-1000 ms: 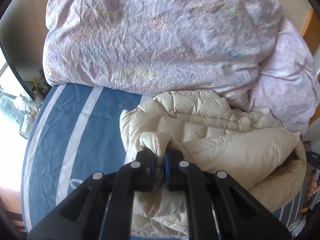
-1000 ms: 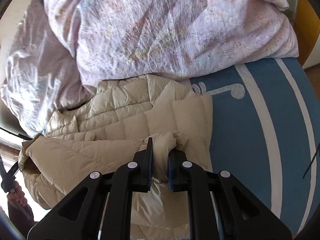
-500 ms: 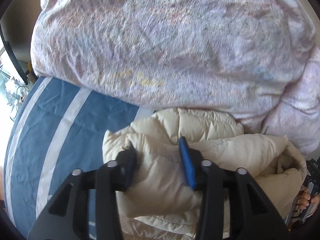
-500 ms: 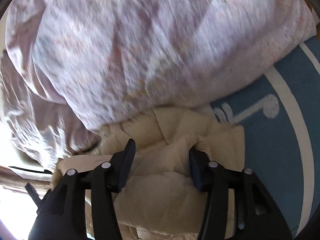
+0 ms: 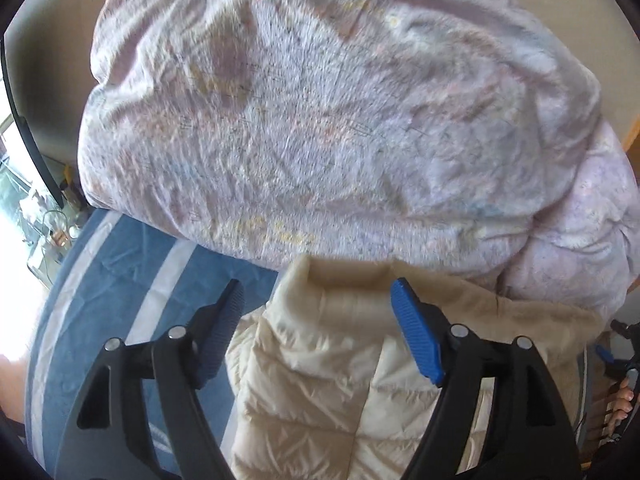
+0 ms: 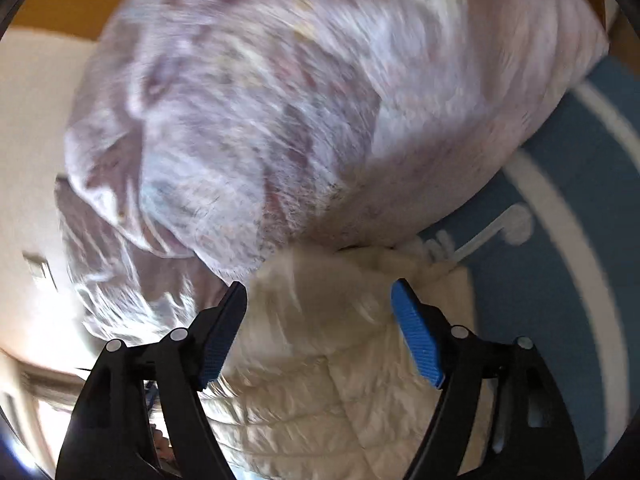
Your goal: Fold large clothes
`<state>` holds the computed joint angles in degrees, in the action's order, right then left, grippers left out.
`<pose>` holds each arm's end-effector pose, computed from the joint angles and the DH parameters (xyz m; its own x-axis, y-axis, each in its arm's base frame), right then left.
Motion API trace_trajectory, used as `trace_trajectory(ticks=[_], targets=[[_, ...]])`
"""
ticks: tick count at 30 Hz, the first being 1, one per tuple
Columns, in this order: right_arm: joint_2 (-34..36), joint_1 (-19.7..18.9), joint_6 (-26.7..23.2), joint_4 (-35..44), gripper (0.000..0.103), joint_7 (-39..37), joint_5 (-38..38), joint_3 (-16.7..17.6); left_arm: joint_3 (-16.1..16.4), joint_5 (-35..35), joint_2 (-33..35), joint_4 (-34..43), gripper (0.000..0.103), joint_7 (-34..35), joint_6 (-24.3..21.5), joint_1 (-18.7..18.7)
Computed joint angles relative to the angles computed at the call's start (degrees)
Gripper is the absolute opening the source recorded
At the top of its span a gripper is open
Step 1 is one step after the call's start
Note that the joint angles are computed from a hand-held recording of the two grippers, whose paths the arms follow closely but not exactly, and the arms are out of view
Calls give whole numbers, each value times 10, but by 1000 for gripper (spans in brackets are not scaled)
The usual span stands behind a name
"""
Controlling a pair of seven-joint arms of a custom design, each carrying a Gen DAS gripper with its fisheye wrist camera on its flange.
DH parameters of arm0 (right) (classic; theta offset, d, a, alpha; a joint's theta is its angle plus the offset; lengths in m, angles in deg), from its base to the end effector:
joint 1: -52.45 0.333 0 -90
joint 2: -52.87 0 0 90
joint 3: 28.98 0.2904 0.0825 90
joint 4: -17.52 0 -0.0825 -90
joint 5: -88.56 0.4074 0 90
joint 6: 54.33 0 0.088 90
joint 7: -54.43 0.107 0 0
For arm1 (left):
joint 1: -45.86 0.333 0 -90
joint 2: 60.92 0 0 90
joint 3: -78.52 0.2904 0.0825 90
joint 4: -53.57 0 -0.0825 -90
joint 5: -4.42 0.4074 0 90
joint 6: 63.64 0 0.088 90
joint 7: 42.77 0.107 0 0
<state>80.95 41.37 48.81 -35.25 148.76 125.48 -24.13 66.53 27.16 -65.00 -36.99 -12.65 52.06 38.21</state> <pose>0.7169 -0.0472 0.6505 -0.0646 -0.7594 -0.6474 -0.9054 0.3173 -0.2819 0.5639 -0.1826 0.6894 0.5194 -0.8333 0.1893 -0.6317 -0.5236 -0.5716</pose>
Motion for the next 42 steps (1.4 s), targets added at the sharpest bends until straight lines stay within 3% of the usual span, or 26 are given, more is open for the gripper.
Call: trace_trajectory(ticks=[5, 9, 14, 19, 24, 29, 42], targets=[[-100, 20, 38, -130, 76, -80, -14, -12, -11, 4, -25, -26, 76, -4, 2, -6], [-132, 52, 59, -177, 76, -117, -40, -25, -24, 24, -19, -27, 78, -6, -13, -14], [-187, 115, 170, -280, 76, -171, -141, -31, -34, 95, 20, 4, 78, -8, -50, -35], [-204, 158, 274, -345, 76, -202, -229, -33, -24, 151, 56, 26, 84, -5, -64, -61], [-174, 170, 338, -341, 76, -170, -278, -39, -7, 163, 88, 45, 84, 0, -84, -79], [-141, 166, 352, -330, 76, -123, -315, -44, 7, 162, 104, 40, 84, -1, -90, -86], [-109, 160, 420, -350, 93, -94, -341, -38, 20, 149, 94, -26, 100, -48, -23, -70]])
